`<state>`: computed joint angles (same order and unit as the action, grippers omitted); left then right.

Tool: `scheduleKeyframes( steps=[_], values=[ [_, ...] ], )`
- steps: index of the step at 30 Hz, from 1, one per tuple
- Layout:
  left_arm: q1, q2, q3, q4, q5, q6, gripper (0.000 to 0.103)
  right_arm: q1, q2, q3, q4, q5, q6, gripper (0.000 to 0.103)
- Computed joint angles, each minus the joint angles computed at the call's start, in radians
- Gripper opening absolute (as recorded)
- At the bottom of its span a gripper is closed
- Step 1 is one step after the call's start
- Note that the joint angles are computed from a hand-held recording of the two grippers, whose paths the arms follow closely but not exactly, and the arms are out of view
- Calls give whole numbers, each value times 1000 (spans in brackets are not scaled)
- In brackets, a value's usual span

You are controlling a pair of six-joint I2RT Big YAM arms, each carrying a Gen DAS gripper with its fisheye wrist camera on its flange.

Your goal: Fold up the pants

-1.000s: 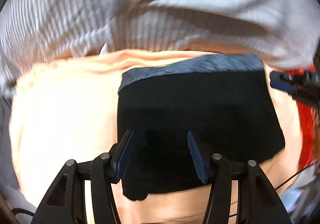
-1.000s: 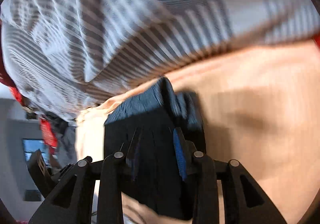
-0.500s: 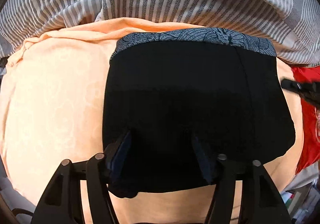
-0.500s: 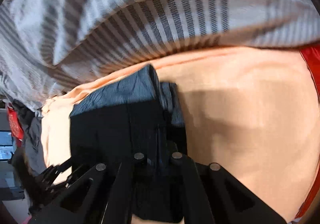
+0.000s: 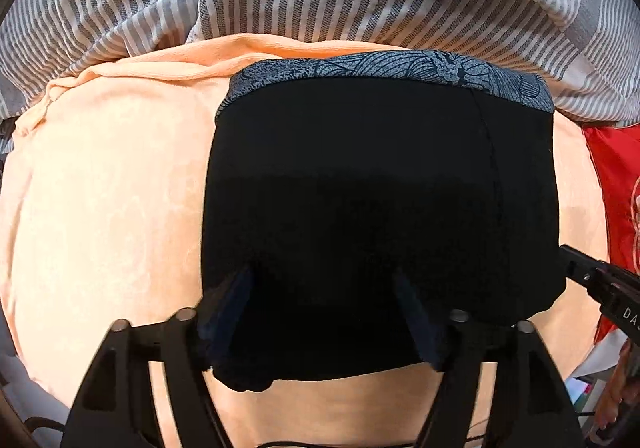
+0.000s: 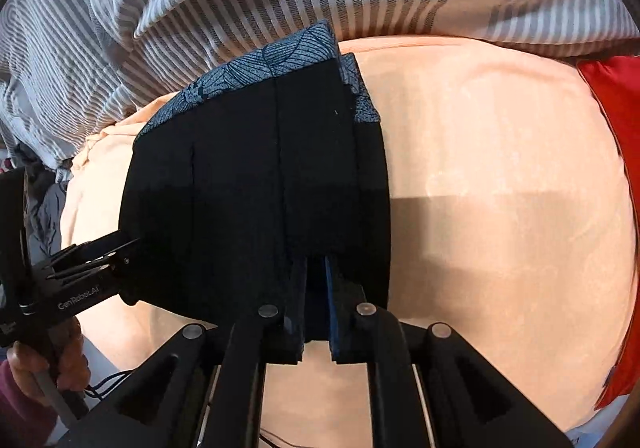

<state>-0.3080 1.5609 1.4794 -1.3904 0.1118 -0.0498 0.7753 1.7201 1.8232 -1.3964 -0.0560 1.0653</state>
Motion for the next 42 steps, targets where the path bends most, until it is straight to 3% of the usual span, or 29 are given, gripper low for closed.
scheduleKeyframes(
  steps=[6, 10, 15, 19, 28, 32, 42],
  values=[
    [-14, 1, -2, 6, -21, -11, 75, 3, 12, 6, -8, 0, 17, 20],
    [-21, 1, -3, 7, -25, -15, 75, 4, 6, -3, -23, 11, 33, 37],
    [-22, 1, -1, 3, -30, -16, 75, 3, -11, -22, -19, -3, 43, 39],
    [-13, -11, 9, -5, -33, -10, 75, -2, -18, -23, -34, -6, 41, 51],
    [29, -27, 19, -34, -45, 23, 75, 0, -39, -44, -55, -3, 73, 54],
    [48, -45, 9, -4, -44, 15, 75, 8, -26, -22, -136, 18, 60, 56],
    [115, -9, 54, -38, 0, 24, 75, -11, -66, -69, -86, -13, 74, 59]
  ],
)
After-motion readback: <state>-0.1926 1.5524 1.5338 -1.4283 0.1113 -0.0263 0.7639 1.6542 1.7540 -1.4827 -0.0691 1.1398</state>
